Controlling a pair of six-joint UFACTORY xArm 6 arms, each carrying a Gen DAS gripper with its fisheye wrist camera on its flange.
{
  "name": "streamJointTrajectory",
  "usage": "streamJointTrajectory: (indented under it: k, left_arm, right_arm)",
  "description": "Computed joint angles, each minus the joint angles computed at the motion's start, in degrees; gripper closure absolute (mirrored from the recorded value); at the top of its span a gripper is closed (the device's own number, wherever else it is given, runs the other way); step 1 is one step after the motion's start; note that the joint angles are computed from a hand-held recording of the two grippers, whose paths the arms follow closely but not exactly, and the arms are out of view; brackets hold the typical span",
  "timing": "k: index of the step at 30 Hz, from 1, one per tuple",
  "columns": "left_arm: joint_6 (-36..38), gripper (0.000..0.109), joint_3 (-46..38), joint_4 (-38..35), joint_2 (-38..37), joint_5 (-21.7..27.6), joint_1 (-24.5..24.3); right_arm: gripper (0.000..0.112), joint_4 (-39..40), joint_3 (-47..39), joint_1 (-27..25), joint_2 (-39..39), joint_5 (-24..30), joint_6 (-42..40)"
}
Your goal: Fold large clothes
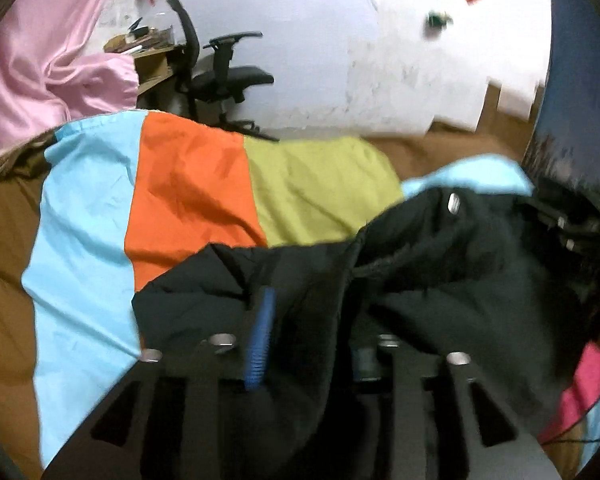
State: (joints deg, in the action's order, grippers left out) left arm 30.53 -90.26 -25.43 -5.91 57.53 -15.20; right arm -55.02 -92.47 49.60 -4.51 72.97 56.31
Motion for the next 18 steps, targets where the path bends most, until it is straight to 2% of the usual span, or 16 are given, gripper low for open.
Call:
streamJointTrajectory:
  k: [2,3,7,9,11,13,18]
  left_arm:
    - [-0.59,0.043,1.34,-0.59,-1.83,-3.05,0.51]
    - [-1.44,0.039,2.03,-0.02,-2.71,-4.87,0.22]
    - [-3.36,0.032,5.40,-0.55,-6.86,-8.00,-0.30]
    - [-4.77,0.023,9.68,-0.58,-10.76,-12.30,-0.97]
    - [-4.53,0.020,13.24,-2.50,-14.01,-15.82,-1.56]
    - [-3.07,0.020,15.26,-4.15,-16.30,-17.07,-1.99]
    - [-0.26,0.019,16.54,-2.96,-18.24,-16.03,-3.58]
  right_arm:
    - [0.036,-0.35,0.57,0.32,-1.01,-0.64,0.94]
    - [0.032,-0.42,-0.01,0.55,-0.74,-0.29,0.81]
    - [0.023,1.53,-1.72,3.08,-0.22,1.64,1.00]
    - [0.019,1.44,-2.73,4.92,0.38,3.06,2.05]
    - [0.019,0.78,-4.46,7.12,1.52,5.17,2.59]
    - [0.018,-0.28,-6.20,8.62,2.86,6.65,2.19]
    - [0.016,-3.15,-8.79,11.46,4.88,8.70,0.64]
